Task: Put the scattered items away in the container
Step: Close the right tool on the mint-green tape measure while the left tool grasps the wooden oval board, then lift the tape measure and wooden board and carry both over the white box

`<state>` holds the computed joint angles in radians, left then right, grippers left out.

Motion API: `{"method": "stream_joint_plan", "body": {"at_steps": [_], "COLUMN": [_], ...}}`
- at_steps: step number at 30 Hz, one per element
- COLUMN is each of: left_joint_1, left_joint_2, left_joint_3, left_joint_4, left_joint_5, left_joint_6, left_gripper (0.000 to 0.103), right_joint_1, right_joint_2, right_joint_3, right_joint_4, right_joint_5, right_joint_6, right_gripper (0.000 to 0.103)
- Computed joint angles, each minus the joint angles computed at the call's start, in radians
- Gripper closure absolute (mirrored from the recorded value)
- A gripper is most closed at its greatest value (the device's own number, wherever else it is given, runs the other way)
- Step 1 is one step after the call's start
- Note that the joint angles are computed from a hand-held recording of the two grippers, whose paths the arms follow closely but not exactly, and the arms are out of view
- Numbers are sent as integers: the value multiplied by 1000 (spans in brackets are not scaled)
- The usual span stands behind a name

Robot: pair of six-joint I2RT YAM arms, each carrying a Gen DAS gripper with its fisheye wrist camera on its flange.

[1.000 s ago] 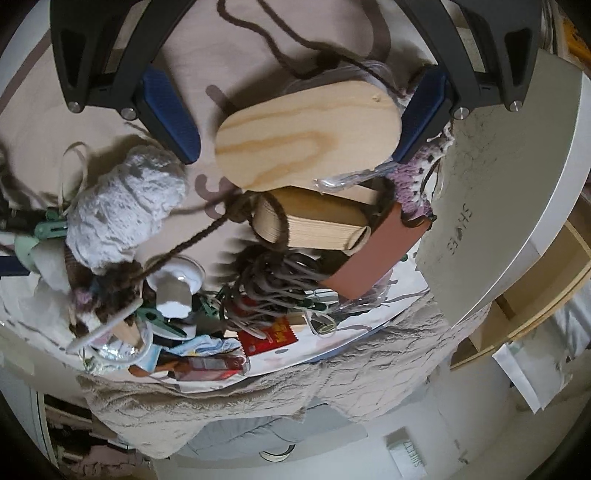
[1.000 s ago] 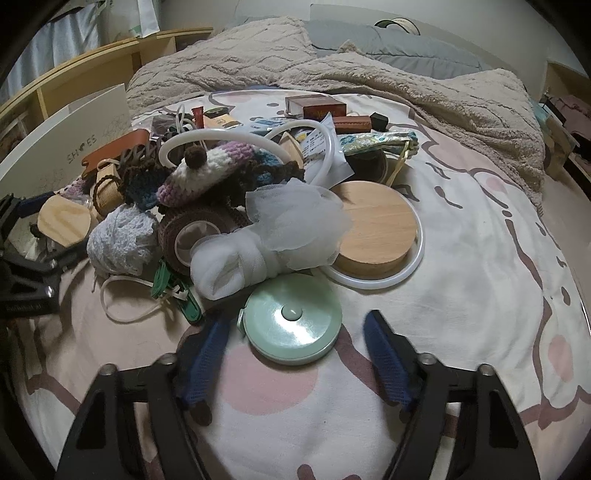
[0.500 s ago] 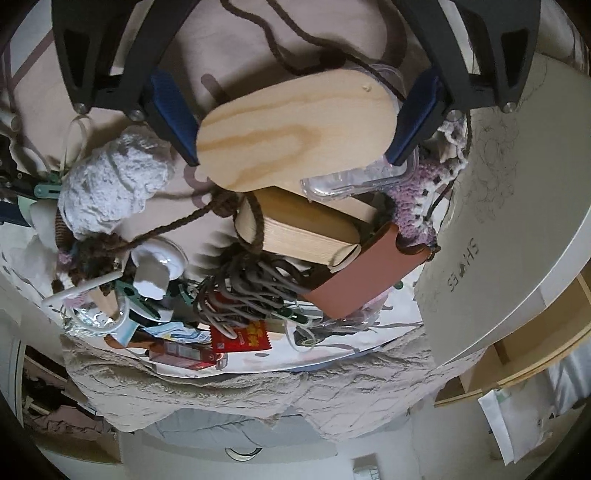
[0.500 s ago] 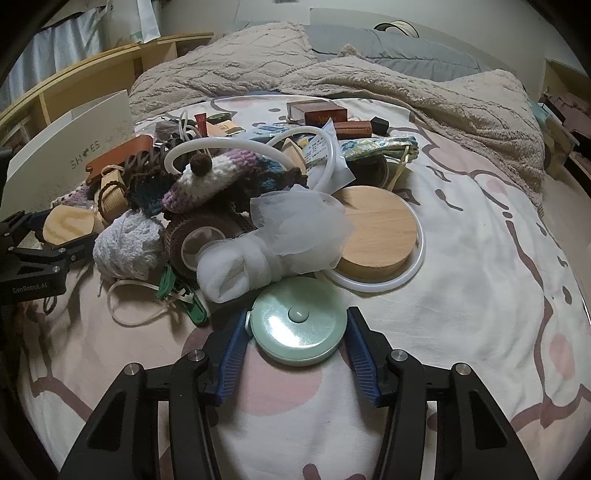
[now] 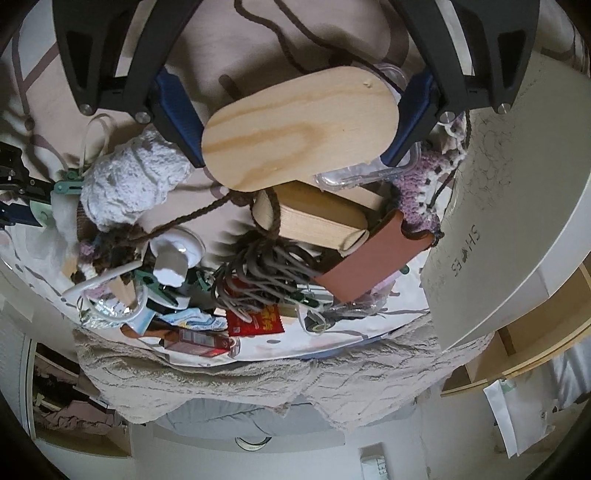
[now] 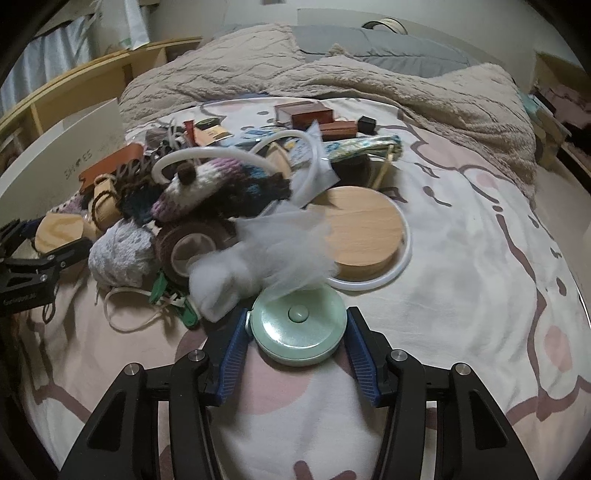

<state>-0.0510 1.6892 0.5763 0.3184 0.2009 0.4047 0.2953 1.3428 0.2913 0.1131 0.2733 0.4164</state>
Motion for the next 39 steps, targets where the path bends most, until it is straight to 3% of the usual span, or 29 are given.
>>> {"method": "stream_joint_plan", "body": {"at_steps": [11, 20, 39], "left_joint_1": [21, 38, 71], "left_joint_2": [-56, -145, -298], "left_joint_3": [-10, -24, 72], "left_joint_4": [-5, -40, -183], "left_joint_5": [36, 99, 189], "left_joint_6": [-2, -2, -22], "left_gripper": [10, 10, 10], "right_joint_1": [-76, -21, 161], "right_joint_2": [-179, -313, -218], "right_joint_3": [-25, 5, 197], "right_joint_4": [-101, -224, -211], "right_joint_5": [16, 98, 194], "right_joint_6": [17, 32, -7], "right_gripper": [50, 50, 50]}}
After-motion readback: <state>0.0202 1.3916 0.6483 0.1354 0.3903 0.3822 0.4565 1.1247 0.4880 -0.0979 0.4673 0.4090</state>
